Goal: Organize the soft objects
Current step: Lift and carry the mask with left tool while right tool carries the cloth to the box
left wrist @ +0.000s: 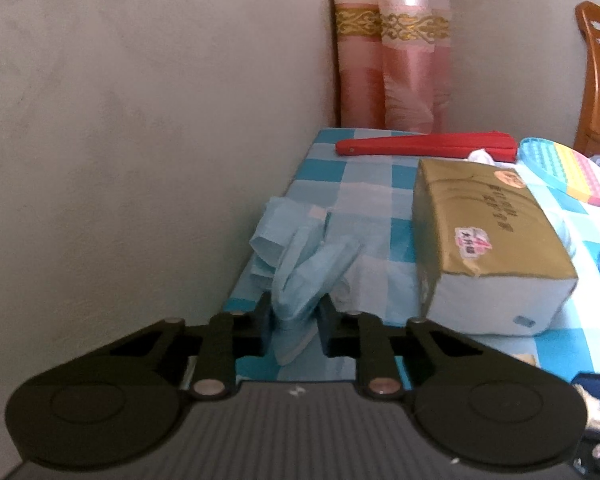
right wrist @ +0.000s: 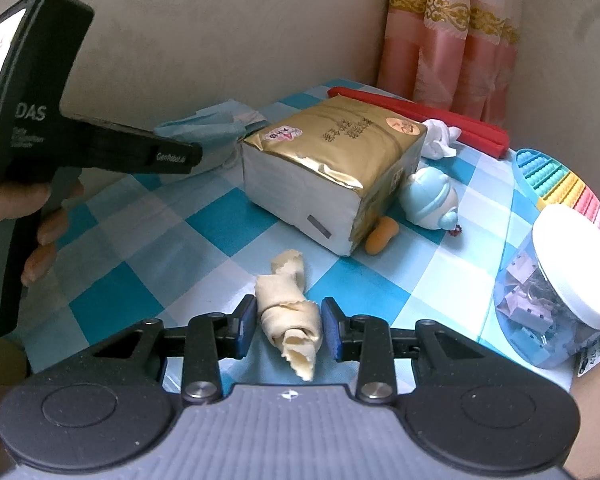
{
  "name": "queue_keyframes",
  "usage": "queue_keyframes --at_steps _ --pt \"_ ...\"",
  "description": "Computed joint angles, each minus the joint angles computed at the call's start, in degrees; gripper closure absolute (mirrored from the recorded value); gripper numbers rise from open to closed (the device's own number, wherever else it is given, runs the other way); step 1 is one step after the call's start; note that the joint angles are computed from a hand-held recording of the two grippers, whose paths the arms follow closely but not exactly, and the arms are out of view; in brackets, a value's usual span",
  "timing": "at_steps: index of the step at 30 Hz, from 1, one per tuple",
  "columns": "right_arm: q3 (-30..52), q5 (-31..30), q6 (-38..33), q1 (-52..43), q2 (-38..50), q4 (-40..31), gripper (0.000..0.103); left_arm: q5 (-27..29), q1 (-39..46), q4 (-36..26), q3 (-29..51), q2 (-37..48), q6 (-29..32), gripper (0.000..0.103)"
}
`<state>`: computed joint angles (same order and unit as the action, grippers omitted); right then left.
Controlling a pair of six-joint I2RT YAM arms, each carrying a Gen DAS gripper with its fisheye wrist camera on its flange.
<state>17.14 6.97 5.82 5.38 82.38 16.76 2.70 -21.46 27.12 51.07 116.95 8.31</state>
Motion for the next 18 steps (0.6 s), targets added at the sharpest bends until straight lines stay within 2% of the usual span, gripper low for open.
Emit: queue_keyframes --at_steps 6,18 --pt "-1.02 1.78 1.90 1.56 -5.05 -3.65 0.064 2.37 0.63 -1.31 -5.01 -6.00 1.50 0.088" --pt "-4.90 6.47 6.07 7.31 -22.97 -16.95 0.066 8.91 3.01 -9.02 -13.60 -19.08 5.73 0.088"
